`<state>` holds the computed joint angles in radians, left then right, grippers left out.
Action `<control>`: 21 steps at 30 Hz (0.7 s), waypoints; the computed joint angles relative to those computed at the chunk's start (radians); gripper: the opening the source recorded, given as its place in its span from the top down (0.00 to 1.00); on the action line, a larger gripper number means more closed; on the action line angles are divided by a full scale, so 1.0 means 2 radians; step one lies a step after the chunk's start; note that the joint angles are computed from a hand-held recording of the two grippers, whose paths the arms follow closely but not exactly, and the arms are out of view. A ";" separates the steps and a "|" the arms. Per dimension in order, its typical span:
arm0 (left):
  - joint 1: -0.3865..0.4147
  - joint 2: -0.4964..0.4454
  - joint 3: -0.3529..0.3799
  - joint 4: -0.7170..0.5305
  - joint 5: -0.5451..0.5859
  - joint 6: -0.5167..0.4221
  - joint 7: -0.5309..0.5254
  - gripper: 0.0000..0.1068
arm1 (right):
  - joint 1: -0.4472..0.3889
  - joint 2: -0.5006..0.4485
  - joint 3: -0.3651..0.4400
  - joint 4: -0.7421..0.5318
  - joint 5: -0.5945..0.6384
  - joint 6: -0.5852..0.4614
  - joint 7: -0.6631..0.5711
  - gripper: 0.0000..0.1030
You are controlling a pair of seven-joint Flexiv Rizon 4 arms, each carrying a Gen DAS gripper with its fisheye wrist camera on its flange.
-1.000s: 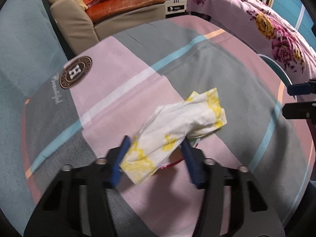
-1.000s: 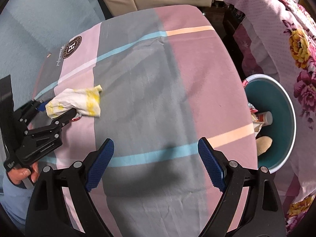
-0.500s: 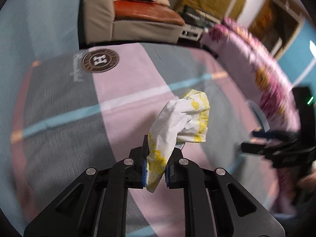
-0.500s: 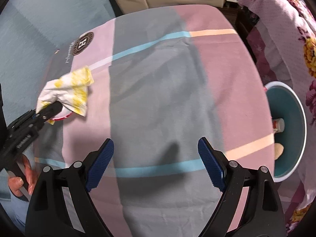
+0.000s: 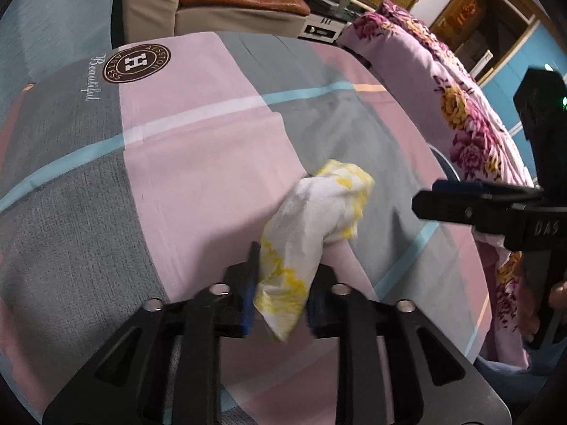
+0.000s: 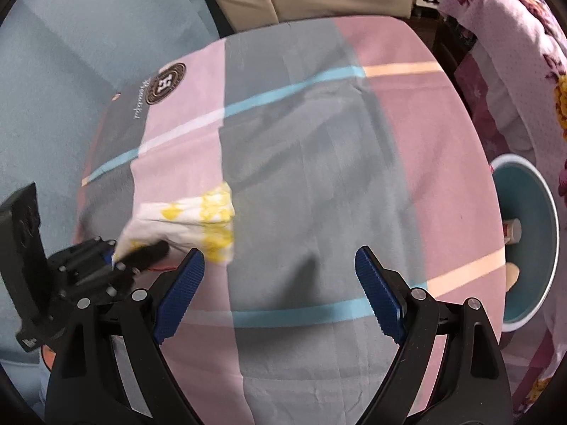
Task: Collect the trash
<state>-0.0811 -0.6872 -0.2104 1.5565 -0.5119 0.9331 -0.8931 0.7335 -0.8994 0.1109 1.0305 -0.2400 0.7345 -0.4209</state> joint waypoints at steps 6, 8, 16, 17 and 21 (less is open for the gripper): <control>0.006 0.007 0.002 0.014 -0.004 0.034 0.000 0.37 | 0.001 -0.043 0.003 -0.085 -0.008 -0.018 -0.067 0.19; 0.009 0.007 0.004 0.015 -0.006 0.041 -0.006 0.36 | 0.002 -0.065 0.006 -0.129 -0.002 -0.036 -0.092 0.19; -0.007 0.005 0.011 0.006 0.053 0.074 0.024 0.36 | 0.006 -0.057 -0.011 -0.113 0.025 -0.028 -0.074 0.19; -0.013 0.003 0.014 0.003 0.063 0.075 0.028 0.37 | 0.005 -0.049 -0.012 -0.097 0.026 -0.020 -0.063 0.19; -0.030 -0.002 0.023 0.002 0.095 0.079 0.037 0.62 | 0.002 -0.038 -0.011 -0.074 0.025 -0.006 -0.041 0.19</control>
